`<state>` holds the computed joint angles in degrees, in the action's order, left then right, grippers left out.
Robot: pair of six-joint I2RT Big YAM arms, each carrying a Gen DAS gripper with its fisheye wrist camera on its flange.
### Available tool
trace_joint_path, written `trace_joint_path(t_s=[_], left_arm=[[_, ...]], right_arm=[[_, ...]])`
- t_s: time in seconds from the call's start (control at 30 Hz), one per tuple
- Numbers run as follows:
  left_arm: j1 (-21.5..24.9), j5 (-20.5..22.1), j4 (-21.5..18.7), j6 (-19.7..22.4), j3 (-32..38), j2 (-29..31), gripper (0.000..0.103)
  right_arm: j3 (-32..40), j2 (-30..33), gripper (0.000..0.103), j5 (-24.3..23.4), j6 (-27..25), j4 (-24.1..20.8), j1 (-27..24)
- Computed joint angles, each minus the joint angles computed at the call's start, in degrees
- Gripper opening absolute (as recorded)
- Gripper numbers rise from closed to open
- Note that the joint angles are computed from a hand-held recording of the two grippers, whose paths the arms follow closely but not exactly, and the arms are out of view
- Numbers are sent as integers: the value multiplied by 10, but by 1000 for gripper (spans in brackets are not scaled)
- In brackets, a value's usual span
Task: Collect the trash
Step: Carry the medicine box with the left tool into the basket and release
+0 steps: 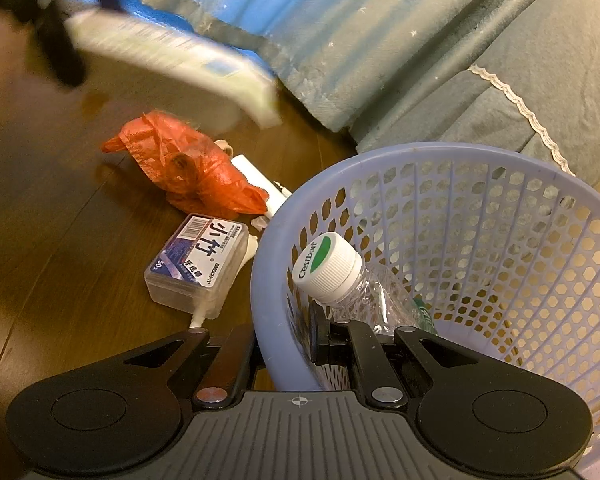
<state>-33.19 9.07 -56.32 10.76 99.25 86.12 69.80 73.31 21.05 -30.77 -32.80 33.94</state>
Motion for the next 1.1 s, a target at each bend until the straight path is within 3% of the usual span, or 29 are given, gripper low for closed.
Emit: trace_joint_path(t_s=[0.17, 0.33, 0.37, 0.47, 0.57, 0.67, 1.1], left_arm=[[-25, 25, -61, 18, 143, 81, 68], [-58, 47, -126, 20, 355, 217, 70], [-62, 53, -124, 17, 387, 240, 76], [-64, 50, -107, -20, 427, 272, 78], [-53, 37, -46, -59, 341, 225, 78], [-39, 18, -35, -76, 274, 185, 78], [8, -72, -1, -70, 23, 41, 78]], right_arm=[[1, 0, 4, -4, 4, 2, -2], [0, -3, 4, -9, 10, 5, -4], [0, -4, 4, -10, 11, 6, -5], [1, -4, 4, -11, 15, 5, -7], [-1, -6, 4, -15, 19, 6, -10], [0, -6, 4, -14, 27, 8, -10], [0, -5, 4, -9, 21, 2, -7]])
